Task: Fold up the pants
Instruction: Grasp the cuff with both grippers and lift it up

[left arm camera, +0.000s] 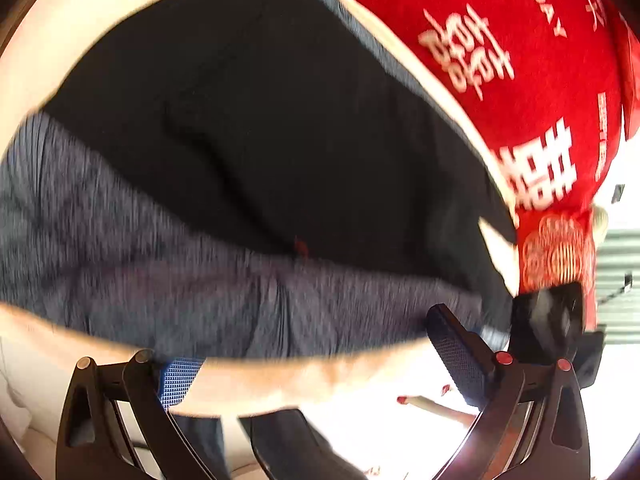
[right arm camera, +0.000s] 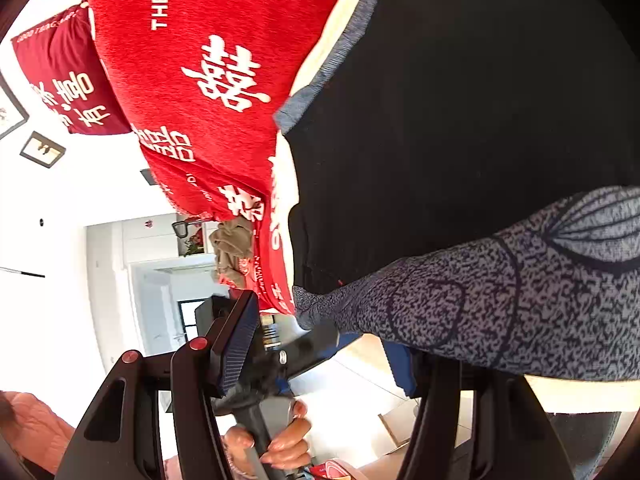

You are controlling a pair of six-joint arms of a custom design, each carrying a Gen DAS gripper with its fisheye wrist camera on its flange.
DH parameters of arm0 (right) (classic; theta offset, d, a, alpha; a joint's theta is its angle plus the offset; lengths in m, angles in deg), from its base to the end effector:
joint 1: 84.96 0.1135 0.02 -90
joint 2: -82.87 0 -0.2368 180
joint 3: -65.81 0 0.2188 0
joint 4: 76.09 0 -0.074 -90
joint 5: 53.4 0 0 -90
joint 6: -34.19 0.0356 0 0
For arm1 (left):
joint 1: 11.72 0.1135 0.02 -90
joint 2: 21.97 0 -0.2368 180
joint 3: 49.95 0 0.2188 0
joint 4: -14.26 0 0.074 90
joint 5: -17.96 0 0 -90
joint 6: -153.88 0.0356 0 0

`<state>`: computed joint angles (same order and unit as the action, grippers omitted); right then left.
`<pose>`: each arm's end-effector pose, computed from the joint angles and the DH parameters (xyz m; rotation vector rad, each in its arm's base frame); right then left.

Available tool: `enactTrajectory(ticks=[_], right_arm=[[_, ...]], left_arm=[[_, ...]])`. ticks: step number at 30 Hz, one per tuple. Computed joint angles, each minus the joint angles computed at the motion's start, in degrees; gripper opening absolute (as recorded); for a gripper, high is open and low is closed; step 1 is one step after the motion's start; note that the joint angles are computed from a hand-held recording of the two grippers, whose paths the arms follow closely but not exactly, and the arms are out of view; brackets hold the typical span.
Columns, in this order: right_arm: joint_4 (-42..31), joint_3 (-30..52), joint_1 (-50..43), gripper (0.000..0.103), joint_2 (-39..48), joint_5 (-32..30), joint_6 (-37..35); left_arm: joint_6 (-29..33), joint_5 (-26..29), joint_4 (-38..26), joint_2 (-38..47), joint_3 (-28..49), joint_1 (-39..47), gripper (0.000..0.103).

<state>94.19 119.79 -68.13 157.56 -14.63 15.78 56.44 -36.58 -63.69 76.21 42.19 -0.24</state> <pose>0.2266 0.0976 0.2157 0.5124 2.4033 1.7601 0.2805 0.0359 0.2224 -0.4254 2.8470 -0.9143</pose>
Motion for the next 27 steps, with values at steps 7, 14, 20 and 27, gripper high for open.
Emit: enactTrajectory(ticks=[7, 14, 20, 27], right_arm=[[-11.34, -11.03, -8.01, 0.064, -9.34, -1.31, -8.27], [-7.84, -30.33, -31.77, 0.057, -29.92, -11.46, 3.62], [-26.49, -13.16, -31.6, 0.007, -26.17, -9.61, -6.53], [-62.83, 33.2, -31.18, 0.009, 8.53, -11.09, -44.18]], left_arm=[[0.82, -6.2, 0.83, 2.82, 2.38, -2.12, 0.086], [5.86, -9.01, -3.78, 4.49, 5.1, -0.23, 0.05], [7.28, -9.54, -9.83, 5.04, 12.22, 1.33, 0.035], [1.65, -9.49, -21.34, 15.75, 43.38, -1.59, 0.036]])
